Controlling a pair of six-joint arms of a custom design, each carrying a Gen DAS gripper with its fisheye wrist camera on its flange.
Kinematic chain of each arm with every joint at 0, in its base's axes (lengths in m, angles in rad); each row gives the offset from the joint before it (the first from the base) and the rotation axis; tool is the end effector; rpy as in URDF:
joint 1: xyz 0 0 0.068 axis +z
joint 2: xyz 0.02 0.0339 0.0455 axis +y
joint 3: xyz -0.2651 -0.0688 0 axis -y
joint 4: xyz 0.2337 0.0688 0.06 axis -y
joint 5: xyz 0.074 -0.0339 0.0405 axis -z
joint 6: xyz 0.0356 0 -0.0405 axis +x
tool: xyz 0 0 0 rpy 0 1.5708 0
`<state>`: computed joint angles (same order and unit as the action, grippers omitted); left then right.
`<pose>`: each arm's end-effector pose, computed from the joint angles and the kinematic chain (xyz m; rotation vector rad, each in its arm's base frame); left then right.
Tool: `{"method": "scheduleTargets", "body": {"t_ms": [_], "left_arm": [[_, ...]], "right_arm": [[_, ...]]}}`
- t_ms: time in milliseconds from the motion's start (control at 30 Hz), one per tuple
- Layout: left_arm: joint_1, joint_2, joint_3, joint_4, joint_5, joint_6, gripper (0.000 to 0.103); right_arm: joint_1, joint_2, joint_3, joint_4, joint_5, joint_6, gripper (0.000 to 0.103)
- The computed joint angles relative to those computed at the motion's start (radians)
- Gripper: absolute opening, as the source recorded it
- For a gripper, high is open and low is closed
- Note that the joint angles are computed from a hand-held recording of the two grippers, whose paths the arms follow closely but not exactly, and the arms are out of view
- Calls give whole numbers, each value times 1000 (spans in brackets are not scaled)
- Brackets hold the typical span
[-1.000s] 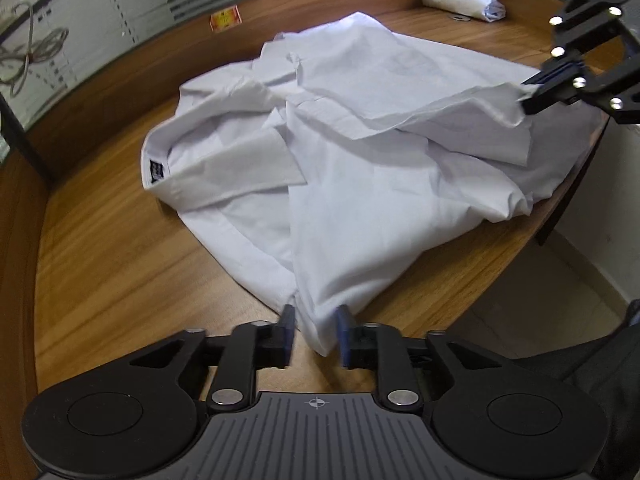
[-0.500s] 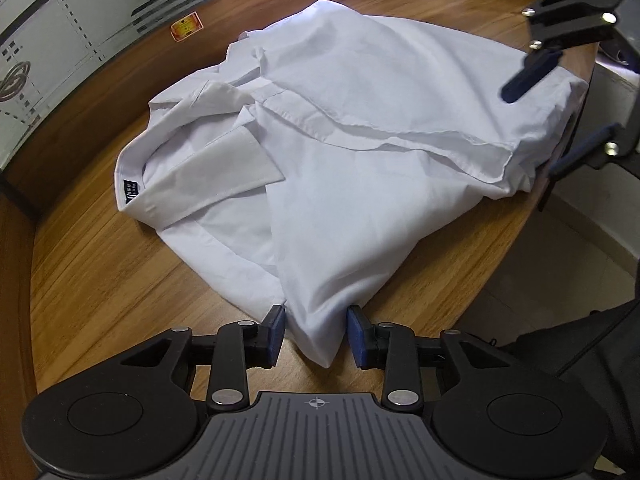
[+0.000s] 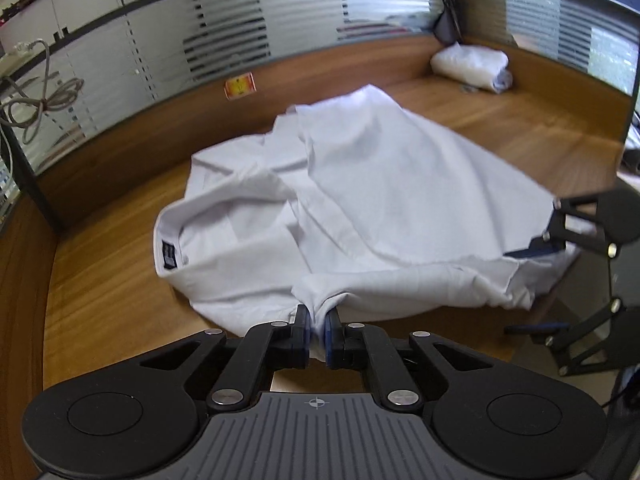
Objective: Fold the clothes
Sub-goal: 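Carry the hem with both tools toward the collar, folding the shirt, then open both tools and lay the hem down over the shirt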
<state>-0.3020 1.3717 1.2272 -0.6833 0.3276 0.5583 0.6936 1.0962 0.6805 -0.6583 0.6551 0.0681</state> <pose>0.2642 -0.0943 0.3198 1.1192 2.0759 -0.2686 0.1566 0.1020 0.2199 -0.5412 2.3453 -0.5304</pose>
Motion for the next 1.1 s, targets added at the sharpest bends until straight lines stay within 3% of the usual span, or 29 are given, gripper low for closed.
{"method": "scheduleTargets", "body": {"t_ms": [67, 167, 267, 467, 700, 833, 1100], "left_arm": [[0, -5, -3, 4, 0, -11, 9], [2, -23, -23, 14, -2, -25, 9], [7, -39, -22, 11, -6, -53, 9], [-14, 42, 112, -2, -40, -131, 9], [-103, 275, 392, -37, -168, -181, 9], [-142, 466, 625, -121, -248, -225, 9], [-175, 930, 1244, -444, -360, -292, 11]], "right_arm": [[8, -12, -8, -32, 35, -21, 49], [-37, -70, 14, -110, 2, -86, 18], [-132, -112, 113, -212, -100, -181, 12], [-520, 15, 443, -384, -457, -530, 11], [-918, 389, 858, -552, -768, -862, 11], [-1043, 656, 1121, -665, -872, -963, 11], [-1128, 1107, 1532, -840, -977, -1098, 15]]}}
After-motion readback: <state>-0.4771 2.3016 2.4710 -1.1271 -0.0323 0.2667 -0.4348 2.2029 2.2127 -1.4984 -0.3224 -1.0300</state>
